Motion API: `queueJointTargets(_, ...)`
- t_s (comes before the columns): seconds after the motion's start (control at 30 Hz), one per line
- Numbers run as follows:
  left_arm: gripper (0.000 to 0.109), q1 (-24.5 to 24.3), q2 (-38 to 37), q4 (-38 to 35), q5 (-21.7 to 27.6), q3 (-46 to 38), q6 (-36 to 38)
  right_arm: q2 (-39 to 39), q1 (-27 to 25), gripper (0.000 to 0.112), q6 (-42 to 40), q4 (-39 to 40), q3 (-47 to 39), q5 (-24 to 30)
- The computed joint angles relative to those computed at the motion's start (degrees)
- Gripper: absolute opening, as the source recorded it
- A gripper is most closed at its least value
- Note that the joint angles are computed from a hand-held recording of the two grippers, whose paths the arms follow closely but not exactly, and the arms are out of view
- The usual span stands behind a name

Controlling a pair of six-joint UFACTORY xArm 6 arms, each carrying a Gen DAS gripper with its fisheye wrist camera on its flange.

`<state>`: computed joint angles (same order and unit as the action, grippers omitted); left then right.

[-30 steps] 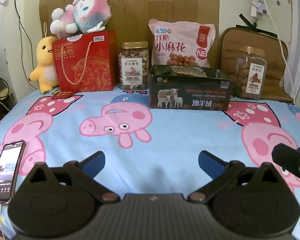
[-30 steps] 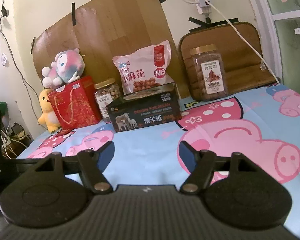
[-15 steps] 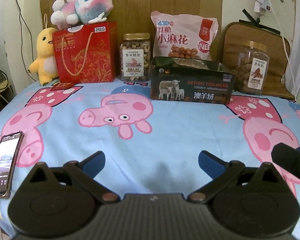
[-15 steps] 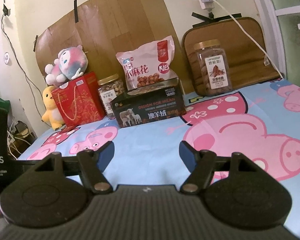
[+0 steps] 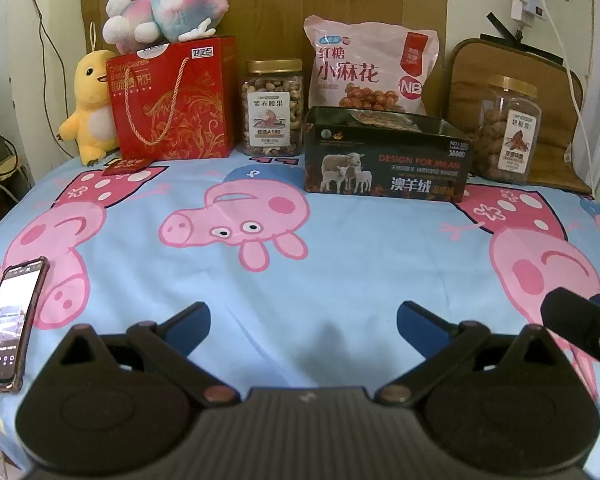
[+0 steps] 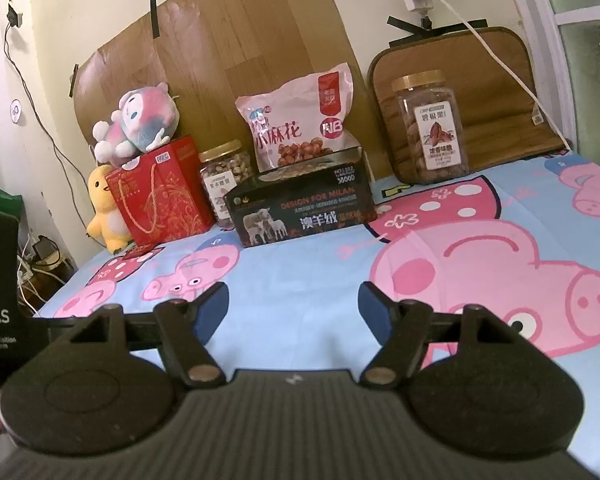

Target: Organize snacks

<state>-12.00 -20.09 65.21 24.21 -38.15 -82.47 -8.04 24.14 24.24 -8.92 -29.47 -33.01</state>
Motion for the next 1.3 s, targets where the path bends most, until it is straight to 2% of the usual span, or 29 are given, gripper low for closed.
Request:
queueJointTargets(0.87,0.103,-1.02,-0.65,2.19,3.26,0.38,-0.52,0.21,-0.94,0.074,4.09,-2.97,-0.32,1.89)
queueJointTargets(1.1,0.103,-2.57,-2.13,2.99,5.29,1.07,-1.13,-0.59,-1.76,0.074,6.04,-5.61,0.51,1.35)
queueJointTargets(1.3,0.103,-4.76,-4.71,3.29,7.7,2.14,-1.18,-2.66,-1.82,0.074,5.44,-4.79,2.57,0.65)
